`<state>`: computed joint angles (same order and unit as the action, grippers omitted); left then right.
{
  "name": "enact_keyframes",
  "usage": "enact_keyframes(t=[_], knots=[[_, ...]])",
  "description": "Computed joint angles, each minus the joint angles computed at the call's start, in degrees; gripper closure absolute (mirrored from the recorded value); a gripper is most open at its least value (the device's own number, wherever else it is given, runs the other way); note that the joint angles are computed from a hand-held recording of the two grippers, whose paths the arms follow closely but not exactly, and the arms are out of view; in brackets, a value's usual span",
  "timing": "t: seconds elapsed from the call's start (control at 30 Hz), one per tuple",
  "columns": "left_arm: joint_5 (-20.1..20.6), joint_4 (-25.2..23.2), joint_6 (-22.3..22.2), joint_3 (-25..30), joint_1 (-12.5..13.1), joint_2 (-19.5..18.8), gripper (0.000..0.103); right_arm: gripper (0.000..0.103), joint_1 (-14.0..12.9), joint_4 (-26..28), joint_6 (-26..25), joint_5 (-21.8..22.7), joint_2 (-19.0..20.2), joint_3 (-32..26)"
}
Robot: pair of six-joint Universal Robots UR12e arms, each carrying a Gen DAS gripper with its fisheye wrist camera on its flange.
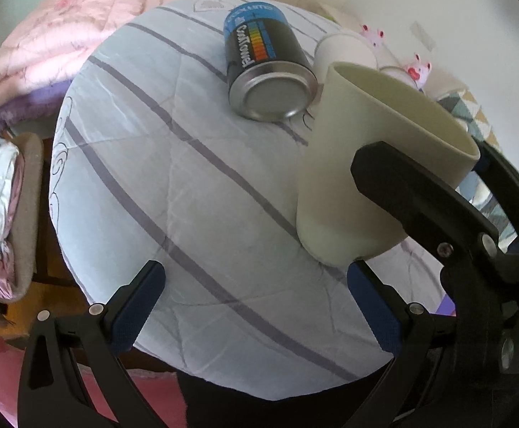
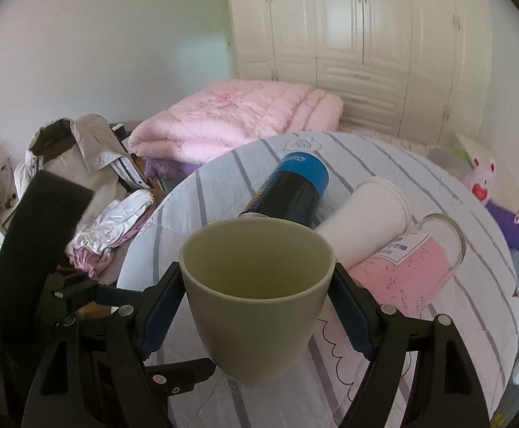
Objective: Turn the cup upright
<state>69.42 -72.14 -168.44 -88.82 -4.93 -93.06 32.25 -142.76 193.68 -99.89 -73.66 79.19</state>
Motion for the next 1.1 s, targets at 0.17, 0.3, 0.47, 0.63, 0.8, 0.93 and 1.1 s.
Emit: enact_keyframes(t=[0.17,0.3,0.47,0.63,0.8,0.93,1.1], knots=[[0.6,1.4,1.4,-1.1,-0.4,0.8,0.000,0.022,0.3,-2.1,-0.4,-0.9,-0.5,1.3],[0.9,2.2,3.2,-1.6,-0.9,1.2,0.000,0.022,0.4,-3.1,-0.8,-1.1,-1.1,2.4],[1.2,3.9,4.9,-2.0,-1.5,1.3,0.000,0.022,0.0,-2.9,0.7,1.0,-1.7,3.4],[2.2,4.4,5.2,-1.8,-2.2,1.2,0.000,0.022,0.0,-1.9,0.7,1.5,-2.2,3.5],[3.7,5.8,5.8,-2.2,-3.1,1.3,0.000,0.021,0.3,-1.8,0.1,1.6,-2.9,4.1],[3.8,6.0,6.9,-2.2,-3.4,1.5,0.000,0.021,0.1,-0.2,0.8,2.5,-3.6,4.3],[3.1,7.6,7.7,-2.1,-3.8,1.9,0.000,0.021,-0.2,1.9,1.3,3.2,-4.3,4.1]])
